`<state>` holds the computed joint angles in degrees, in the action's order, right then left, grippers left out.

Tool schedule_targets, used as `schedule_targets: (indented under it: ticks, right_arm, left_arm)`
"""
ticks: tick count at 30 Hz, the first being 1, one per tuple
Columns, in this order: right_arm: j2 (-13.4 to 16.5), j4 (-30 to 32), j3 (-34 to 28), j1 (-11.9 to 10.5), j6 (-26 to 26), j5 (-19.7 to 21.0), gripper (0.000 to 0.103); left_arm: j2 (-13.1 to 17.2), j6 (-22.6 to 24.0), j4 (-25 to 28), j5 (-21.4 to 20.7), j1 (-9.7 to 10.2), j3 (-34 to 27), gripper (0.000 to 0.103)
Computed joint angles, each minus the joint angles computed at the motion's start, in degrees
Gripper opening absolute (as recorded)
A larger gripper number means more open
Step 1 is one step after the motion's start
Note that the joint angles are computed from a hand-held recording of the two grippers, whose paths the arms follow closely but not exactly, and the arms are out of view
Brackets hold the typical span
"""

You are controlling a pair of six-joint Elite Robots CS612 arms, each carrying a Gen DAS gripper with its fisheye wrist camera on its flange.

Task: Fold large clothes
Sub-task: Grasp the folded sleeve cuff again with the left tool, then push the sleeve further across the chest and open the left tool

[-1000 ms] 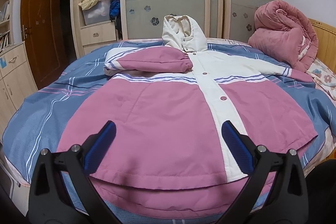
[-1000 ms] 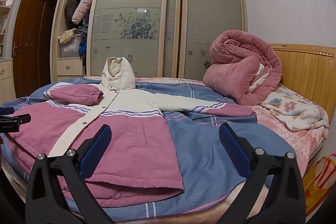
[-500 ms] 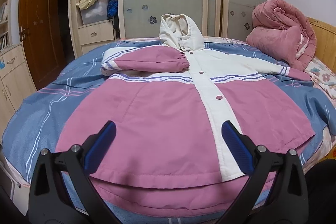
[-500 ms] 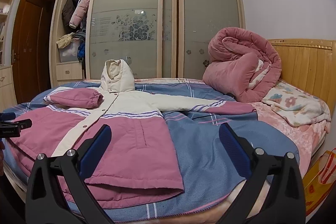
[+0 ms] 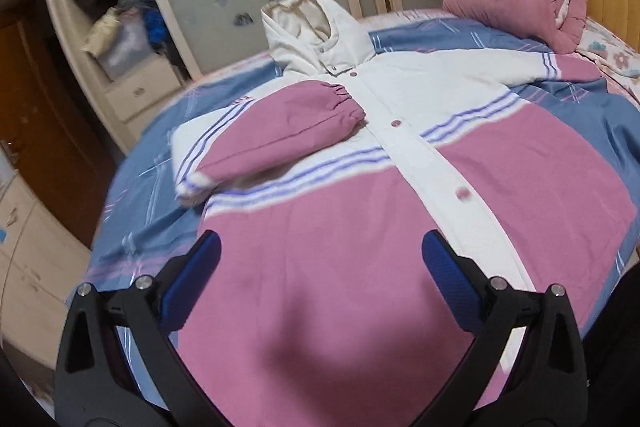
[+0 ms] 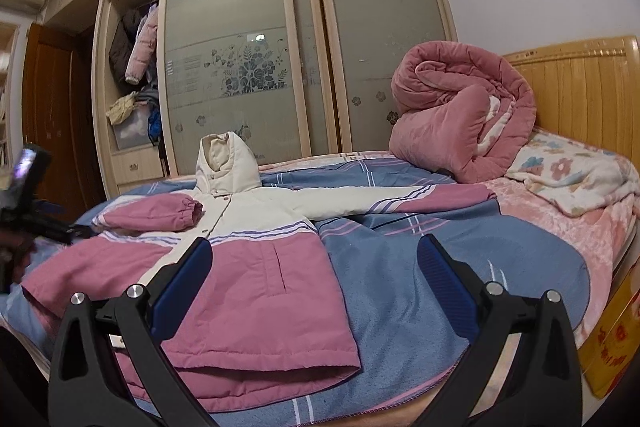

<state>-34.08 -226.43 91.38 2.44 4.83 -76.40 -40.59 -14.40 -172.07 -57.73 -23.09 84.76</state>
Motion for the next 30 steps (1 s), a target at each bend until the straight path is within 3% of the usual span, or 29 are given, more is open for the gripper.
schedule_targets:
  ticks: [6,11,15,17,19,20,21,22,27,30]
  right_arm:
    - [0.39,0.64,-0.80,-0.71,4.48,2.06,0.102]
    - [0.84,1.10,-1.63,-1.29,7.18,4.10,0.102]
    - [1.18,1.81,-2.31,-1.95,9.55,5.75,0.102]
    - [1.37,2.16,-2.61,-2.28,10.87,6.37,0.102]
    - [1.53,2.46,-2.87,-2.55,12.03,7.01,0.102]
    - [1.62,2.63,-3.00,-2.67,12.77,7.14,0.102]
    - [1.69,2.69,-3.11,-2.78,13.35,7.37,0.102]
    - [1.79,2.65,-3.23,-2.88,13.86,7.69,0.102]
    - [2.10,2.77,-3.72,-3.14,14.51,8.51,0.102]
    - [2.29,2.93,-4.01,-3.38,14.96,8.97,0.102]
  left_arm:
    - [6.13,-0.65,15.03,-4.53,3.63,-14.90,0.101]
    - [14.52,2.45,26.23,-2.35,4.32,-30.26,0.100]
    - [20.71,5.48,34.11,2.02,3.88,-40.90,0.098]
    - [24.17,3.05,39.92,3.47,4.11,-47.46,0.086]
    - [25.94,-1.04,43.15,1.26,4.88,-51.53,0.054]
    - [26.28,-0.94,42.46,-0.82,5.35,-52.26,0.050]
    - [26.70,-2.73,42.74,-2.44,5.76,-53.36,0.033]
    - [26.88,-3.60,42.38,-3.41,5.98,-53.91,0.024]
    - [27.07,-2.87,34.98,-0.85,5.43,-55.07,0.018]
    - [27.25,-1.17,27.34,-1.41,4.74,-56.36,0.017]
